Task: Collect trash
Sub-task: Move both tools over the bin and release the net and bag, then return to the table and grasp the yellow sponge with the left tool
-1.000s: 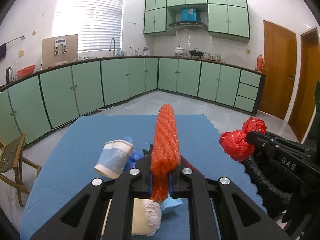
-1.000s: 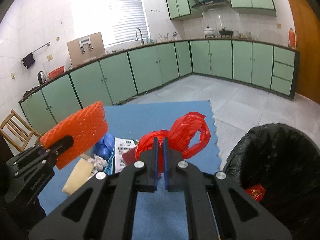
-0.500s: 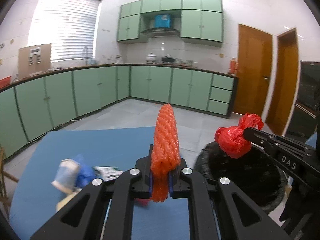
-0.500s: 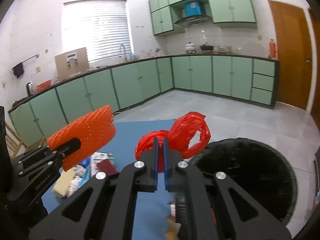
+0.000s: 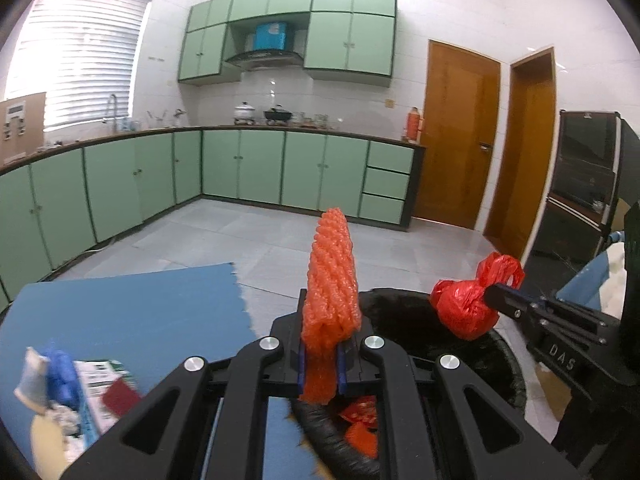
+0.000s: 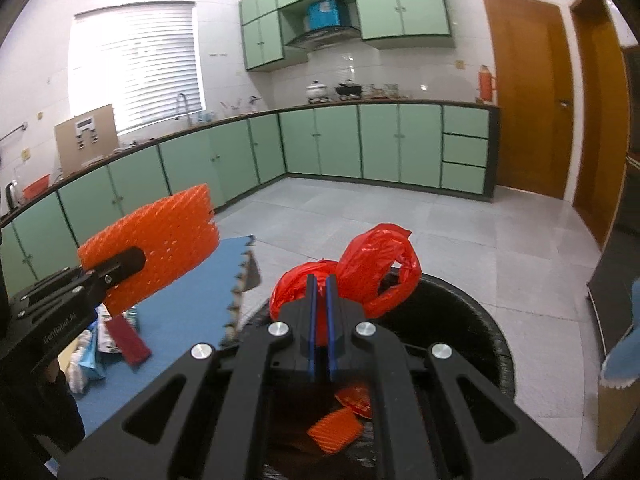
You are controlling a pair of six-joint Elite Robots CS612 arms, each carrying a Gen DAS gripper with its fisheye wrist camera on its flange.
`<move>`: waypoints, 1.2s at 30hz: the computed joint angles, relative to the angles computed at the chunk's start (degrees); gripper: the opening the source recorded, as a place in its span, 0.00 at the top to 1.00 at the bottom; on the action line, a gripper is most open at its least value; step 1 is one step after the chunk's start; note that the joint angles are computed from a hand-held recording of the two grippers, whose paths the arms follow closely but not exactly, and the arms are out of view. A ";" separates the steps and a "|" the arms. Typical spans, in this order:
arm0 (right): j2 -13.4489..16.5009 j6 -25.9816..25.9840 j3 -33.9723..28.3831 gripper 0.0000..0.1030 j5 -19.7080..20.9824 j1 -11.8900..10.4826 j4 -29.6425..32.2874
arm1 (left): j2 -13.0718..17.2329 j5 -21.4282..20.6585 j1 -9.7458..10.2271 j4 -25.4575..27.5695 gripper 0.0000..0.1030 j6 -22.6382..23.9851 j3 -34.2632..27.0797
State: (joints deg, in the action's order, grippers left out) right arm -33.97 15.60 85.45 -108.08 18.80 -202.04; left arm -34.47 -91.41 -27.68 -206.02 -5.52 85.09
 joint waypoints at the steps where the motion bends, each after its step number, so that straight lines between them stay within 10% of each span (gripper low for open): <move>1: -0.04 0.49 0.36 0.97 0.03 -0.30 -0.03 | 0.26 -0.24 -0.16 0.43 0.90 0.15 -0.51; 9: 0.28 3.34 2.58 0.93 0.75 -2.60 1.13 | 2.67 -2.48 -1.73 6.92 0.89 1.24 -5.17; 12: 0.63 3.52 2.76 0.86 -0.08 -2.87 2.08 | 3.12 -2.44 -1.90 8.02 0.70 1.23 -5.63; 20: 1.36 6.41 3.08 0.11 -5.31 -2.11 1.72 | 2.61 -1.17 -1.53 7.29 0.39 0.47 -4.13; 36: 1.55 8.46 0.14 0.07 -5.83 2.25 0.31 | -2.76 7.78 1.97 -0.64 0.23 0.58 6.77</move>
